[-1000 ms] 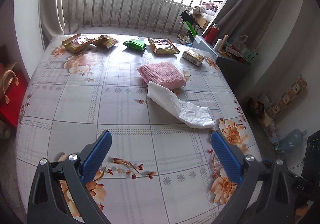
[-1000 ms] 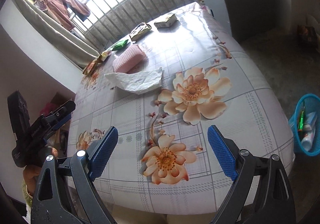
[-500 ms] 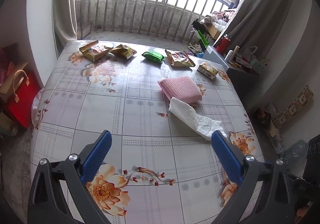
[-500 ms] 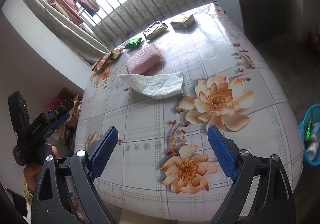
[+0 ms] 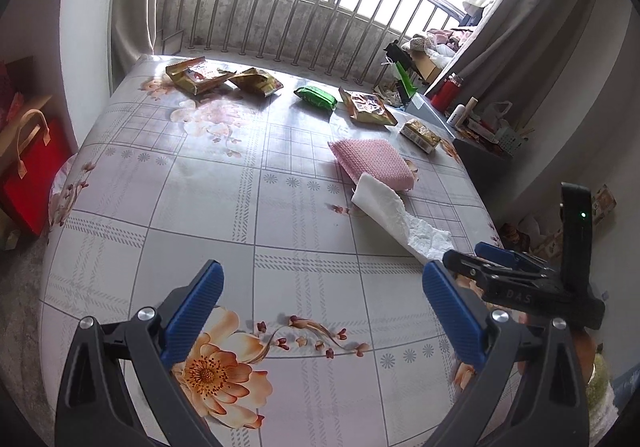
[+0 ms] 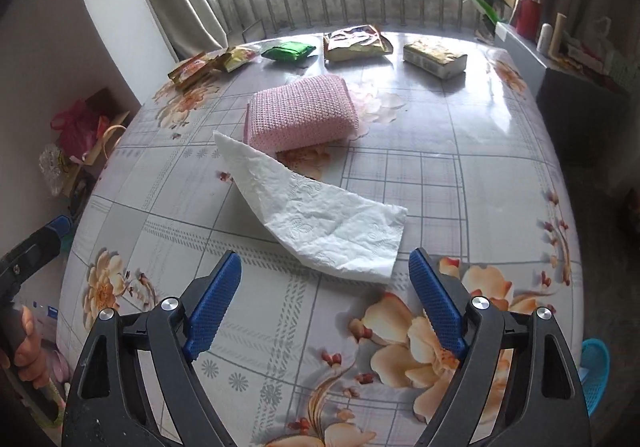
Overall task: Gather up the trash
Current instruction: 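Grasp the white tissue with the right tool while the left tool grasps the pink sponge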
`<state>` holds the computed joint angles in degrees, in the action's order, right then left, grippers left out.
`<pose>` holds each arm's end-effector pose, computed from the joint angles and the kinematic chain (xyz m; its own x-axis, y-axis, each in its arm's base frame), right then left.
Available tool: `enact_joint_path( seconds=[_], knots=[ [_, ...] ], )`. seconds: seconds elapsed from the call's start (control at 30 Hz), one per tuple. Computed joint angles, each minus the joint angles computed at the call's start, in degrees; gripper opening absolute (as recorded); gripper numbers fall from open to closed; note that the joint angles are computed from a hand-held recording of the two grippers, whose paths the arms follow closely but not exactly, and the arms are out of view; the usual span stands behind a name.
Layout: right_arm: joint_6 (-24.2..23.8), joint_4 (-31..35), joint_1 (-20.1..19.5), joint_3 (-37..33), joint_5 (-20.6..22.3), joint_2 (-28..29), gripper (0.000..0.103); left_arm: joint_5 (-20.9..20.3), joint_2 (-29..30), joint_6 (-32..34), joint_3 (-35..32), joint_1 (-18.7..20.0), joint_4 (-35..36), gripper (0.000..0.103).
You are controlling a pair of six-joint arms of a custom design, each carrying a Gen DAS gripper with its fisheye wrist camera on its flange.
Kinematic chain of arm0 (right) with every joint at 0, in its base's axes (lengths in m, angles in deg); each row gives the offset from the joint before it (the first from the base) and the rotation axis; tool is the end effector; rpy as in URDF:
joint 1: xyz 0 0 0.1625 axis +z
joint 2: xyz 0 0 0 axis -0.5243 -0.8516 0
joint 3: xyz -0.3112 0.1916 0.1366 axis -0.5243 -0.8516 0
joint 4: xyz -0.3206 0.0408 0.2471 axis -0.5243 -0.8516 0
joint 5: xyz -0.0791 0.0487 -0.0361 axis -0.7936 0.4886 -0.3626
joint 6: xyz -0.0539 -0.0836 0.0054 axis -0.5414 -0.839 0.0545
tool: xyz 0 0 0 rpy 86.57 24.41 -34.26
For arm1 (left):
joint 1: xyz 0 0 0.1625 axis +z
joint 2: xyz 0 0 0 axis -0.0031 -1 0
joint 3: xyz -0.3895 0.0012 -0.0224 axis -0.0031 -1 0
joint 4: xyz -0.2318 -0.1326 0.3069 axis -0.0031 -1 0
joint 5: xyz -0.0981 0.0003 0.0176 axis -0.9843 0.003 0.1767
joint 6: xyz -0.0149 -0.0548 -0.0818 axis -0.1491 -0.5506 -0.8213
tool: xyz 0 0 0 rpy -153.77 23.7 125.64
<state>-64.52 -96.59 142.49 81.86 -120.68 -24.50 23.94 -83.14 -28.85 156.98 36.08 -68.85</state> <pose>0.3543 -0.6834 0.2703 -0.7088 -0.4806 0.5164 -0.6229 0.7700 -0.1382 -0.3036 -0.4879 0.3652 -0.8801 -0.2650 -0.3941 0.1378 0.6516 -0.7460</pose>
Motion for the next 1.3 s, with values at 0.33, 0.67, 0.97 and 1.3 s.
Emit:
enact_joint_path(
  seconds=[0.33, 0.67, 0.97, 1.3],
  knots=[
    [-2.0, -4.5, -0.2, -3.2, -6.6, 5.7, 0.028, -0.3, 3.0, 8.5, -5.1, 2.7, -5.3, 0.097],
    [1.6, -4.6, -1.5, 6.9, -6.7, -3.6, 0.007, -6.6, 26.4, 36.2, -32.8, 12.8, -8.8, 0.097],
    [10.0, -3.1, -3.4, 20.5, -5.6, -17.2, 0.006, -9.0, 40.7, 38.8, -54.7, 18.4, 9.8, 0.098],
    [12.4, -5.4, -4.1, 24.8, -2.2, -20.6, 0.006, -12.3, 39.6, 37.8, -52.8, 18.2, 10.6, 0.095]
  ],
)
